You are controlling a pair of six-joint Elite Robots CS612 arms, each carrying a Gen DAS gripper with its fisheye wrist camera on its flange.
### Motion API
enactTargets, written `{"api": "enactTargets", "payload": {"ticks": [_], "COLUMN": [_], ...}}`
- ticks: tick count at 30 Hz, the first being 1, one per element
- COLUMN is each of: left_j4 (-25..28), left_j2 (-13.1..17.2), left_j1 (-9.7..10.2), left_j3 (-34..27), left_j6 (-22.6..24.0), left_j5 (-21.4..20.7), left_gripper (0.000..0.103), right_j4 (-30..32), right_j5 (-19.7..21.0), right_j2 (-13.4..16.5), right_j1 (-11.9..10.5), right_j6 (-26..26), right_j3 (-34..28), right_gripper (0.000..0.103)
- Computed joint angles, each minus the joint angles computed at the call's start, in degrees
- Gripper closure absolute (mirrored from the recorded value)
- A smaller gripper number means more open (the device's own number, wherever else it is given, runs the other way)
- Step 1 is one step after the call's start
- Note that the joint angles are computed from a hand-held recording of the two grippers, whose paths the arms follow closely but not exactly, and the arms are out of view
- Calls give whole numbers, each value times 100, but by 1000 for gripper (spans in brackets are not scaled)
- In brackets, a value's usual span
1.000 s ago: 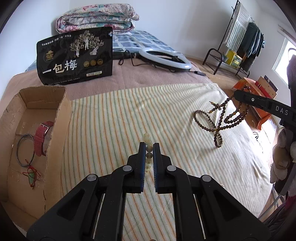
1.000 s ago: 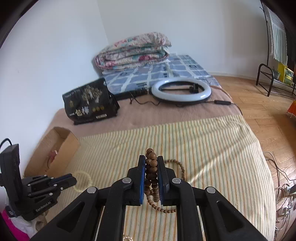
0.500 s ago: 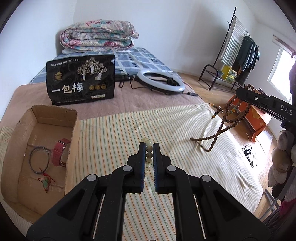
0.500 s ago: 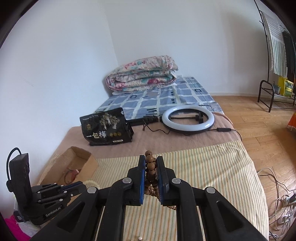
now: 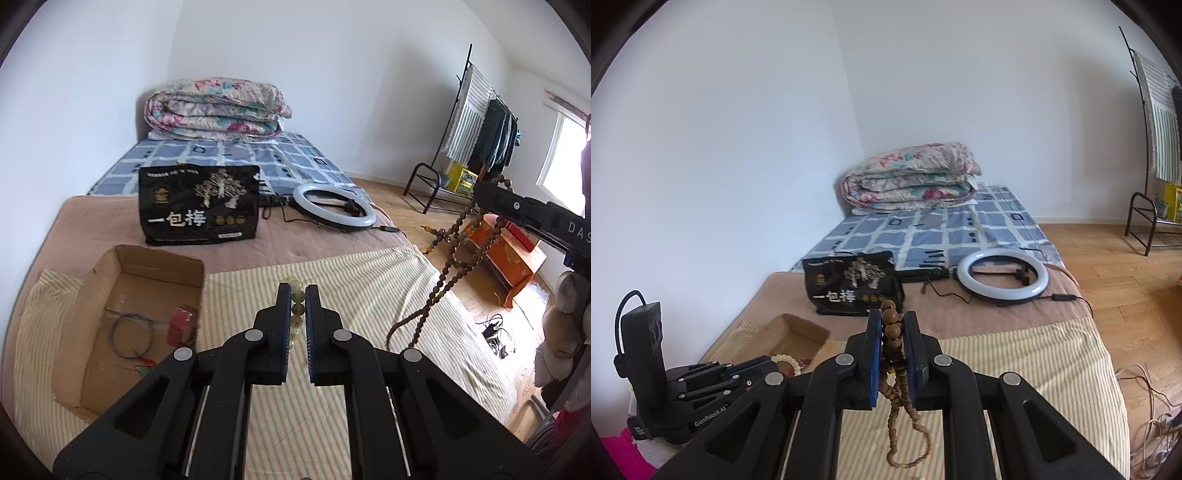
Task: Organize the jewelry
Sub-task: 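Lift the bracelet with left tool while right tool carries the mala toward the box, then open left tool to drop the bracelet into the box while right tool releases the mala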
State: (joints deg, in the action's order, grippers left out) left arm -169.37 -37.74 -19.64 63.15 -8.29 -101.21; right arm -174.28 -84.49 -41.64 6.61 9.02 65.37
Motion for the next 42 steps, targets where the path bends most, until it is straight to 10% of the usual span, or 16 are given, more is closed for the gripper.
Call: {"api": "enactTargets", "payload": {"ticks": [24, 42], "left_j4": [-749, -533], "left_j2": [-483, -418], "left_j1": [284, 481], "left_j3": [905, 976], "left_j6": [243, 122], "left_j5": [1084, 1103], "left_gripper": [98, 98], "right_j4": [499, 2223], "right_j5": [414, 245], "right_j2": [494, 2033], "right_j1": [395, 679], "right_j6": [-423, -1093], "right_j3": [-1219, -4312], "right_gripper": [94, 94]}}
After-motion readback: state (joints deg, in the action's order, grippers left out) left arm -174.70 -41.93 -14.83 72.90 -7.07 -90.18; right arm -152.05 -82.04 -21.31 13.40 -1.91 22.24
